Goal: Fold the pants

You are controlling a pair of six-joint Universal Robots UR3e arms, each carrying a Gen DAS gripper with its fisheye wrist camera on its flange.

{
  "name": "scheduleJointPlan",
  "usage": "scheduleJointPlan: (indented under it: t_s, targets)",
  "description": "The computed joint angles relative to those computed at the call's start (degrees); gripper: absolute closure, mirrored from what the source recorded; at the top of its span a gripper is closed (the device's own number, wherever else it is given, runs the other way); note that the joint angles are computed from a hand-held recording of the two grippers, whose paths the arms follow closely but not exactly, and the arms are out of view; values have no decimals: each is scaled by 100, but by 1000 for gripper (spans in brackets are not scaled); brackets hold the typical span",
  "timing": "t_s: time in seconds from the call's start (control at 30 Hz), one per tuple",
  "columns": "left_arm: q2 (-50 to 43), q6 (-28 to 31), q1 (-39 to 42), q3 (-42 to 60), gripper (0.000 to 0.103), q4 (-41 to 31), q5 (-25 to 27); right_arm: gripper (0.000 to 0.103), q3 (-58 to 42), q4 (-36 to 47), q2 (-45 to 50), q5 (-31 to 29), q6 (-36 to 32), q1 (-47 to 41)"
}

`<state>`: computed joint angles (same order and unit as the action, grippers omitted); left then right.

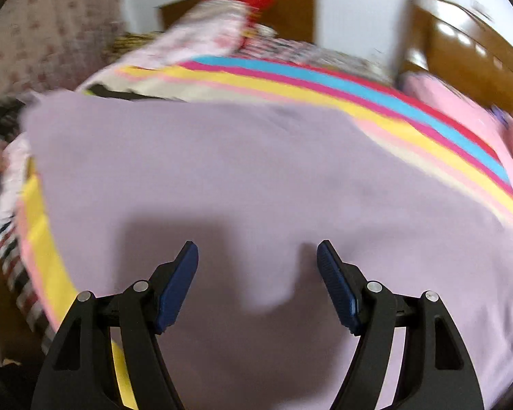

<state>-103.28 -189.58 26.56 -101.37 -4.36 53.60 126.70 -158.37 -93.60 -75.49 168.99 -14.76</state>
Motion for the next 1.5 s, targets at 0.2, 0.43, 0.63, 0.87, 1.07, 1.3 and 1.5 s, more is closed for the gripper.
scheduleJointPlan:
  t_s: [0.2,0.43,0.63,0.87,1.07,1.3,1.5]
  targets:
    - [300,2068,-3274,879,92,-404,2244,34,1068,-767,-591,602,-74,-550]
    - [-1956,3459,-6003,1985,91,-1289,3838,34,1777,397,-1874,2308,-579,-2229]
    - [-1786,3414,-5314,1421,48,-1360,2298,34,2047,2148,-3238,3134,-1173,-3476]
    - [230,2215,-3230,-1445,2,936,312,34,1434,3039,-3034,3854,-1045,-2921]
    - [852,2131,-1931,-2784,2,960,606,35,558,1710,-854,3274,323,-1037]
    - [1087,2719,-1572,-3644,2,1084,458,55,-455,197,745,2647,2157,45]
    - [818,2568,-1916,-3566,2,1394,553,88,-210,-795,942,2683,2686,-66]
